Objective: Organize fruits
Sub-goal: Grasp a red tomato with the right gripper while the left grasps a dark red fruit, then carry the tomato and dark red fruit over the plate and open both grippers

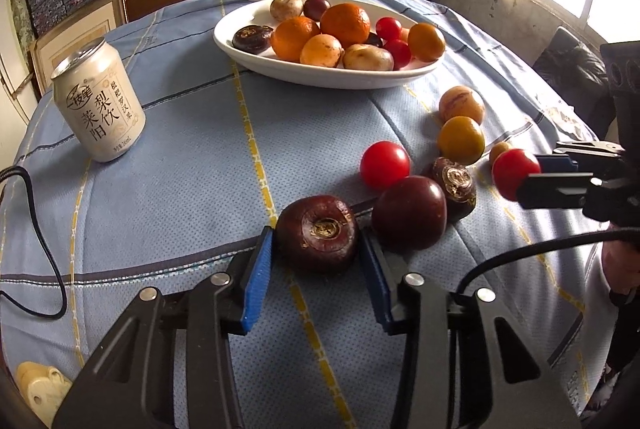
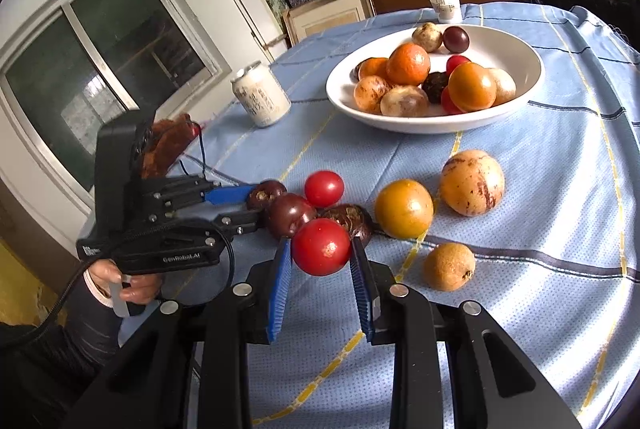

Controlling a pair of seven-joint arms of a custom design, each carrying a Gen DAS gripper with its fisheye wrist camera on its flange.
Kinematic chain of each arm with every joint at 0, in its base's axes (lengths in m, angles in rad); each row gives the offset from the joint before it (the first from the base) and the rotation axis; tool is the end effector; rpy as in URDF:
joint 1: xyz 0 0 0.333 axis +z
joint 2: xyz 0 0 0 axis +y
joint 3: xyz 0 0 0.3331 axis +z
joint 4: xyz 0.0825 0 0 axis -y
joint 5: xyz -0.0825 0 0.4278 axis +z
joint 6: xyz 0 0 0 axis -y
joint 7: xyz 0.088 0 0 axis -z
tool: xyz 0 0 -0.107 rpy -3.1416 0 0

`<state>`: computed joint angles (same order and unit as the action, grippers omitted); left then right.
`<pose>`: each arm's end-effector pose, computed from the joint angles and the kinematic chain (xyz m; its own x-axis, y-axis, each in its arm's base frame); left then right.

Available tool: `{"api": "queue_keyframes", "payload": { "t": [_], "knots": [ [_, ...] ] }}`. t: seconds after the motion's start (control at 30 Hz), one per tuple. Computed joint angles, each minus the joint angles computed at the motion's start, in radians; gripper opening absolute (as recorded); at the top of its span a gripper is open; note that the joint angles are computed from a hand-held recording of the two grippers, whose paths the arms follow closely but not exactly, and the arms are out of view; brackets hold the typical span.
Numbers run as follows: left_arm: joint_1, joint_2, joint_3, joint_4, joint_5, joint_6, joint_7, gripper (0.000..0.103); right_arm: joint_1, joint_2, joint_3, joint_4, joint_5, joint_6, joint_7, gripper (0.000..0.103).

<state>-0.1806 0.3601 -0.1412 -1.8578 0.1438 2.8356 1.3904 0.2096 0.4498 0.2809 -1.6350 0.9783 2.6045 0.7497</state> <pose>0.6825 -0.2256 0.3895 -0.2497 -0.9675 0.0397 -0.7926 0.1806 -0.5824 0.6882 0.3142 0.4104 0.5834 -0.6601 -0.4732 -0.7427 -0.1980 -0.6396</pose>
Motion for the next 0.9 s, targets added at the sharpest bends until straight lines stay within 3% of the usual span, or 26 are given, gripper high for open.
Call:
{"api": "queue_keyframes", "payload": {
  "t": [0.13, 0.23, 0.33, 0.4, 0.47, 0.53, 0.6, 0.73, 0.8, 0.83, 0.87, 0.9],
  "knots": [
    [0.064, -0.013, -0.061, -0.018, -0.109, 0.043, 0.064, 0.042, -0.017, 0.023, 0.012, 0.044, 0.062, -0.005, -0.021, 0.03],
    [0.071, -0.021, -0.06, -0.005, -0.153, 0.056, 0.065, 0.042, -0.025, 0.085, 0.003, 0.154, 0.068, -0.029, 0.072, 0.03],
    [0.062, -0.01, -0.043, 0.057, -0.157, 0.054, 0.056, 0.042, -0.041, 0.156, 0.021, 0.271, 0.111, 0.012, 0.125, 0.03],
    [0.047, 0.029, -0.027, 0.147, -0.142, 0.035, 0.039, 0.042, -0.015, 0.21, 0.006, 0.35, 0.075, 0.091, 0.178, 0.03],
    [0.012, 0.082, 0.013, 0.24, -0.098, 0.017, -0.003, 0.042, -0.003, 0.284, 0.0, 0.447, 0.028, 0.116, 0.257, 0.03],
    [-0.041, 0.156, 0.077, 0.356, -0.026, -0.024, -0.088, 0.042, 0.019, 0.363, -0.034, 0.549, -0.049, 0.098, 0.383, 0.03],
    [-0.034, 0.244, 0.063, 0.489, -0.023, -0.085, -0.1, 0.042, 0.025, 0.413, -0.043, 0.614, -0.112, 0.08, 0.438, 0.03],
    [-0.056, 0.392, 0.079, 0.721, 0.01, -0.185, -0.145, 0.042, -0.005, 0.459, 0.003, 0.673, -0.174, 0.048, 0.448, 0.032],
    [-0.079, 0.414, 0.11, 0.754, 0.046, -0.19, -0.191, 0.051, -0.01, 0.464, 0.011, 0.683, -0.217, 0.055, 0.456, 0.05],
    [-0.092, 0.407, 0.129, 0.741, 0.069, -0.175, -0.226, 0.072, -0.019, 0.452, 0.028, 0.663, -0.221, 0.078, 0.441, 0.063],
    [-0.103, 0.392, 0.148, 0.712, 0.094, -0.145, -0.263, 0.085, -0.037, 0.429, 0.052, 0.625, -0.217, 0.097, 0.406, 0.063],
    [-0.118, 0.365, 0.172, 0.661, 0.125, -0.097, -0.308, 0.086, -0.057, 0.41, 0.079, 0.596, -0.208, 0.103, 0.369, 0.063]
  ]
}}
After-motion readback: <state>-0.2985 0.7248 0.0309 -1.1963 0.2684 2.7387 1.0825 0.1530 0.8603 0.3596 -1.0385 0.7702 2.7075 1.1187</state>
